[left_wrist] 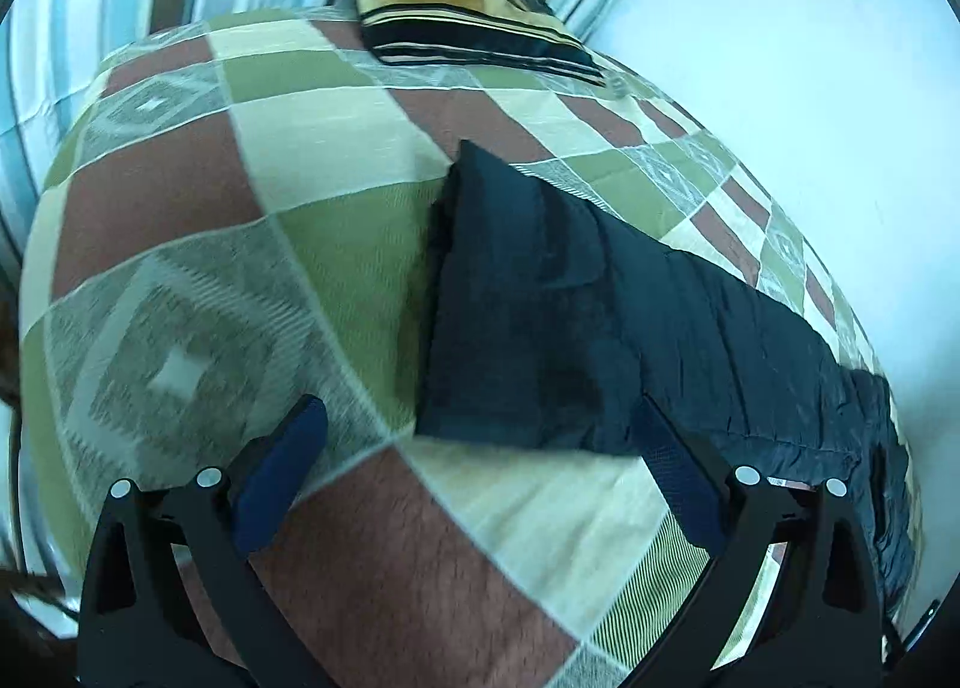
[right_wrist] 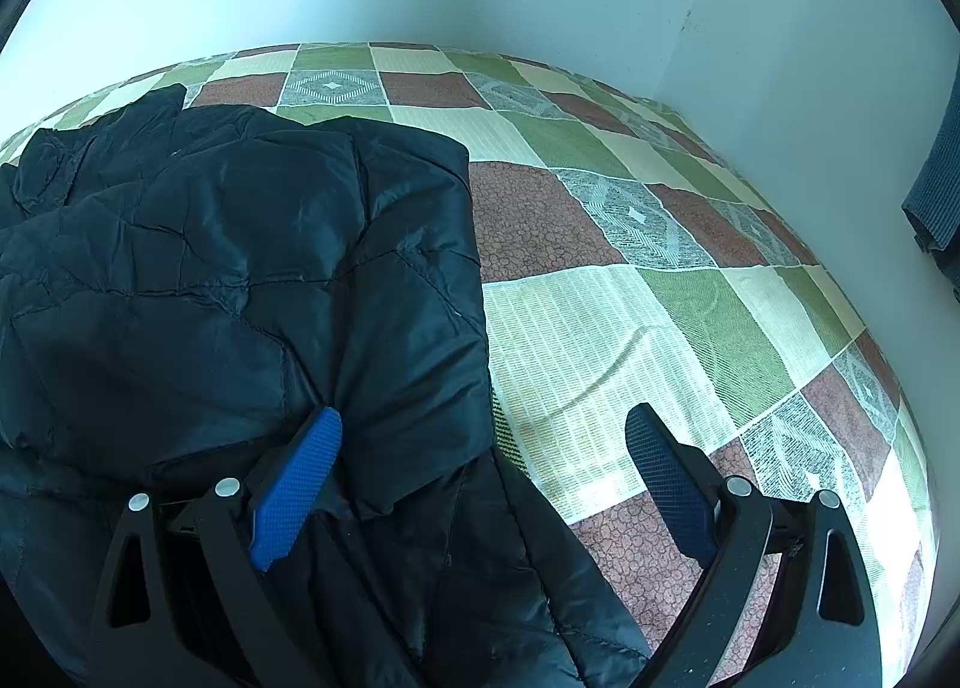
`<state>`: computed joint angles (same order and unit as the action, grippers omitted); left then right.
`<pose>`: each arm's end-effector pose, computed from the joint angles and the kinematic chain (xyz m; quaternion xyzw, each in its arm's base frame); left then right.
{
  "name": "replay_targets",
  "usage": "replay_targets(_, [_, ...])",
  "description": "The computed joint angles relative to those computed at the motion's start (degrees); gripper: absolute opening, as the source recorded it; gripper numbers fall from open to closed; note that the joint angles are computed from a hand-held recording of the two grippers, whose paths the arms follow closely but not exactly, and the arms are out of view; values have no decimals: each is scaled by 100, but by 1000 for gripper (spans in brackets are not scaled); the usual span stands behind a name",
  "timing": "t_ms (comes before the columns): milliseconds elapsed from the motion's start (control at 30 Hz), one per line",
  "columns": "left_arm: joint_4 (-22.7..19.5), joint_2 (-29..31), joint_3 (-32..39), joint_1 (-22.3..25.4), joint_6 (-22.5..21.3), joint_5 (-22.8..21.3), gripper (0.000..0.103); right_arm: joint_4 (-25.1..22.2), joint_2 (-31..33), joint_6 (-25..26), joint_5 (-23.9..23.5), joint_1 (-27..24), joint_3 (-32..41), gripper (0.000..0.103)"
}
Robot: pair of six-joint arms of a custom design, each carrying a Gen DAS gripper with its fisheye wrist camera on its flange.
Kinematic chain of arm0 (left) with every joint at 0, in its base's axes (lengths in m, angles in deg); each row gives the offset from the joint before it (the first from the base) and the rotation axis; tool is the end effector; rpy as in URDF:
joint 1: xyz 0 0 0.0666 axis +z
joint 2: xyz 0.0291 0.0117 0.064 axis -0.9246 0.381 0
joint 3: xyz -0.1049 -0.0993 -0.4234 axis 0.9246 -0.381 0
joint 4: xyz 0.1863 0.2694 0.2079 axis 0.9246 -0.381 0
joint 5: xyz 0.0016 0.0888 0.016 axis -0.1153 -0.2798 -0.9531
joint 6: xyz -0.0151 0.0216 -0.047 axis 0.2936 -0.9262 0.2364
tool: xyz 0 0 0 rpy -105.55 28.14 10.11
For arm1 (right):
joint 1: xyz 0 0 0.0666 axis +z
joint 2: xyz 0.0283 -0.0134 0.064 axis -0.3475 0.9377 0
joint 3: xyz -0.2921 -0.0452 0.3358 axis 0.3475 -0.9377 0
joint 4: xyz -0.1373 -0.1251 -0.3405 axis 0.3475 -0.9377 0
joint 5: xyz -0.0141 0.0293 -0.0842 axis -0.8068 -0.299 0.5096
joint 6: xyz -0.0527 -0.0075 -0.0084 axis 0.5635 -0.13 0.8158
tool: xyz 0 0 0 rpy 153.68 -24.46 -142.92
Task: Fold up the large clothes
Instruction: 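Grasp the other jacket sleeve with the left gripper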
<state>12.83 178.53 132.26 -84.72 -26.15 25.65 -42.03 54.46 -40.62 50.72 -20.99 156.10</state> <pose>0.5588 -0.1643 0.3851 -0.2703 0.8977 -0.0826 0.3380 0.5450 -0.0257 0.3703 0.2708 0.8926 -0.2129 0.2907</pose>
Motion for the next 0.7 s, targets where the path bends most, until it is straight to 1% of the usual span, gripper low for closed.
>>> replay_targets(100, [-23,87,106,58,-68,22,88,-13,7,-6,30,12,12,94])
replay_targets(167, [102,95,107,143,-36,237,76,-21,14,-9,45,18,19,94])
replay_targets(200, [119,90,102,173,6,313,74,-19,15,-3,50,16,20,94])
replay_targets(267, [253,85,83,237,21,605,54,-40,25,-29,80,39,33,94])
replay_targets(300, [290,99,96,253,16,764,53,-43,29,-25,89,41,37,94])
replay_targets(367, [245,146,172,223,-42,783,52,-44,30,-22,96,41,39,94])
replay_targets(400, [217,173,212,211,-93,757,50,-42,31,-19,96,39,41,94])
replay_targets(433, [137,203,269,184,-140,658,41,-42,29,-24,97,42,39,94])
replay_targets(500, [40,228,323,171,-131,544,28,-39,30,-22,91,39,38,94])
replay_targets(533, [-3,233,344,170,-129,504,14,-41,28,-27,93,42,36,94])
replay_targets(567, [1,220,347,179,-151,509,11,-41,28,-27,93,42,36,94])
replay_targets(633, [-22,188,368,180,-189,487,9,-33,27,-32,85,43,34,94])
replay_targets(700, [-116,167,448,134,-279,359,7,-29,25,-36,72,41,33,94])
